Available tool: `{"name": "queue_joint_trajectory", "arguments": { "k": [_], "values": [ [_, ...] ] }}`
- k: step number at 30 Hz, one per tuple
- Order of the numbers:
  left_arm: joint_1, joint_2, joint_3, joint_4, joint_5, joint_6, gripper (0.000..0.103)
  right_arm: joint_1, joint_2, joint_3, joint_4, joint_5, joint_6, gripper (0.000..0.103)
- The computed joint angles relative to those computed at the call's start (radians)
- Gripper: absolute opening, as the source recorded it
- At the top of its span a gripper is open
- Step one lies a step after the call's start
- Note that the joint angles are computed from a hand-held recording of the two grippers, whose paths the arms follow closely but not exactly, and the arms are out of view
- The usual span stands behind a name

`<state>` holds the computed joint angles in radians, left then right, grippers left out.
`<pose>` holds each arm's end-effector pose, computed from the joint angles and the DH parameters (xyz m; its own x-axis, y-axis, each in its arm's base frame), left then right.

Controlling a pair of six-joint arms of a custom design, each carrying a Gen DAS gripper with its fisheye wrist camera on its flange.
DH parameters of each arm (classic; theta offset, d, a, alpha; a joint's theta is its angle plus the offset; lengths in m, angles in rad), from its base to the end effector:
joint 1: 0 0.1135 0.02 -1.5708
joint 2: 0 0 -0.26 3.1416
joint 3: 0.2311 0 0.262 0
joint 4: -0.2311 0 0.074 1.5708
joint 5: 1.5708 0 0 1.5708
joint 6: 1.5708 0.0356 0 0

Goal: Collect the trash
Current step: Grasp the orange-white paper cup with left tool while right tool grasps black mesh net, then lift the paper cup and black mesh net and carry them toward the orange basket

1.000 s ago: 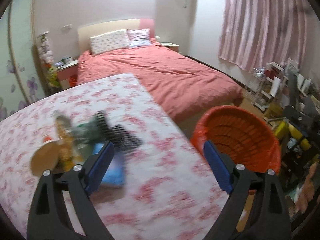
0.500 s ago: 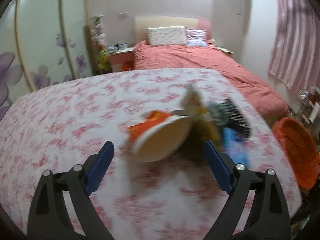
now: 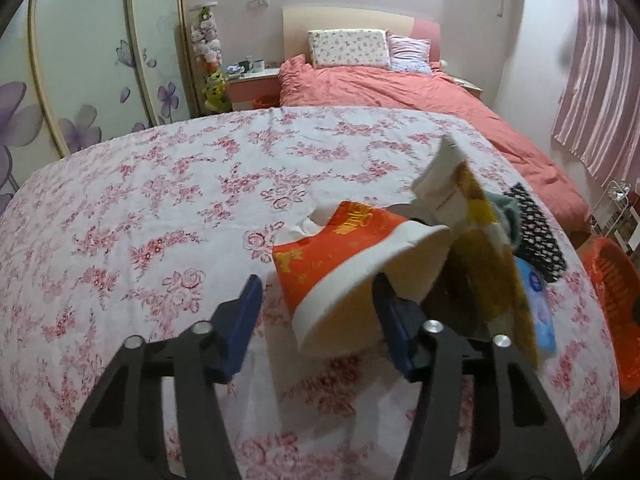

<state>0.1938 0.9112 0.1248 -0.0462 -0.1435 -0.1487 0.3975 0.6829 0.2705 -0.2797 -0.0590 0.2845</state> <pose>0.1529 0.0352 0.1000 -0.6756 -0.2820 -0.6812 -0.3894 0.9210 0.0049 0.1470 0.0640 0.1604 -0.6850 0.0163 -0.7284 -0.2459 0.9359 0.2522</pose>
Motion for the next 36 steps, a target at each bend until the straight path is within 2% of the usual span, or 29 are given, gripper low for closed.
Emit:
{"name": "queue_joint_trajectory", "arguments": {
  "k": [1, 4, 7, 16, 21, 25, 29, 30, 32, 36],
  "values": [
    [0.011, 0.028, 0.008, 0.016, 0.007, 0.006, 0.045, 0.019, 0.032, 0.005, 0.022, 0.009, 0.008, 0.059],
    [0.061, 0.071, 0.013, 0.045, 0.039, 0.035, 0.020, 0.063, 0.095, 0.016, 0.066, 0.029, 0.028, 0.059],
    [0.145, 0.074, 0.003, 0.064, 0.090, 0.093, 0.010, 0.103, 0.154, 0.028, 0.109, 0.047, 0.044, 0.059],
    [0.425, 0.040, 0.001, 0.045, 0.239, 0.259, 0.008, 0.194, 0.393, 0.111, 0.266, 0.058, 0.094, 0.059],
    [0.493, 0.064, 0.008, 0.050, 0.278, 0.295, 0.012, 0.215, 0.506, 0.163, 0.318, 0.061, 0.101, 0.054],
    [0.511, 0.127, 0.023, 0.069, 0.298, 0.302, 0.017, 0.215, 0.600, 0.215, 0.331, 0.054, 0.095, 0.045],
    [0.511, 0.160, 0.033, 0.080, 0.310, 0.298, 0.016, 0.211, 0.659, 0.242, 0.334, 0.037, 0.091, 0.029],
    [0.509, 0.160, 0.035, 0.078, 0.315, 0.299, 0.014, 0.211, 0.660, 0.242, 0.335, 0.037, 0.087, 0.020],
    [0.501, 0.163, 0.037, 0.085, 0.315, 0.295, 0.011, 0.215, 0.644, 0.233, 0.340, 0.045, 0.078, 0.010],
    [0.517, 0.127, 0.039, 0.060, 0.337, 0.289, 0.008, 0.204, 0.578, 0.212, 0.329, 0.042, 0.071, 0.006]
  ]
}}
